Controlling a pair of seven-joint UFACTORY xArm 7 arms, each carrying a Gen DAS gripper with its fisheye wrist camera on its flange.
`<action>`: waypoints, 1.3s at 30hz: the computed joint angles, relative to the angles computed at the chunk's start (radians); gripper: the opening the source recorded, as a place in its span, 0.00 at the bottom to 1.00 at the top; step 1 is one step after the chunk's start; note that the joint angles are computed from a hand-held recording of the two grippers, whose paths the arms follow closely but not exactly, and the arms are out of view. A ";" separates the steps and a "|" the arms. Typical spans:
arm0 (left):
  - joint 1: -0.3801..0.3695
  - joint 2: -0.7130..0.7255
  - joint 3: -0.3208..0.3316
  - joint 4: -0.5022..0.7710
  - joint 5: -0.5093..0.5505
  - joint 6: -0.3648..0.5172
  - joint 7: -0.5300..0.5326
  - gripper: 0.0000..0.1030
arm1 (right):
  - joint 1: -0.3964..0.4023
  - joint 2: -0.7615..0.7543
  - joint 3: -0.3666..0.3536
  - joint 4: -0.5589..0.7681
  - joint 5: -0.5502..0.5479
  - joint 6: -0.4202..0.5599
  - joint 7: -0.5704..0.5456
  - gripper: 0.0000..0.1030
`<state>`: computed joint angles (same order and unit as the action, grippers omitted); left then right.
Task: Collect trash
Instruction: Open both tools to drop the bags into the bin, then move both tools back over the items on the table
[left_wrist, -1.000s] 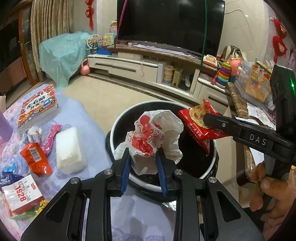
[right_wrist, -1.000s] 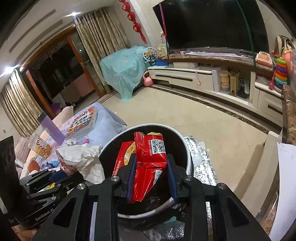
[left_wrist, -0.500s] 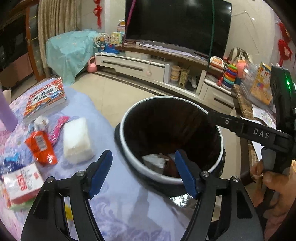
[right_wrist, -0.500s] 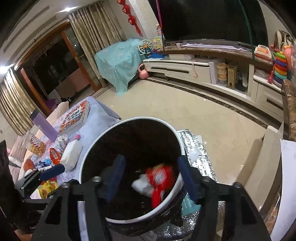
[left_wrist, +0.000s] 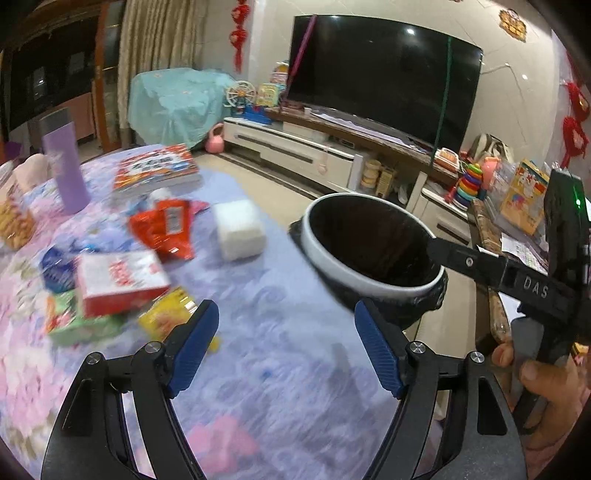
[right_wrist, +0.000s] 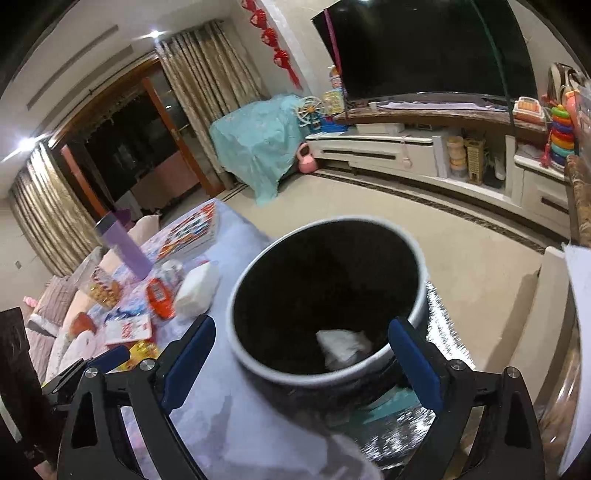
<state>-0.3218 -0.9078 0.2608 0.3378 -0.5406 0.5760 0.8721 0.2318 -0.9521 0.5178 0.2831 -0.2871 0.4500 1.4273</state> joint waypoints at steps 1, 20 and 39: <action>0.014 -0.008 0.011 -0.002 0.007 0.011 0.005 0.76 | -0.001 0.012 0.017 0.008 0.001 -0.008 0.012 0.93; 0.237 0.115 0.182 0.062 0.015 0.064 0.196 0.77 | -0.086 0.292 0.219 0.196 -0.114 -0.149 0.161 0.93; 0.166 0.626 0.324 0.457 -0.265 0.225 0.729 0.86 | -0.412 0.566 0.506 0.395 -0.337 -0.300 0.287 0.93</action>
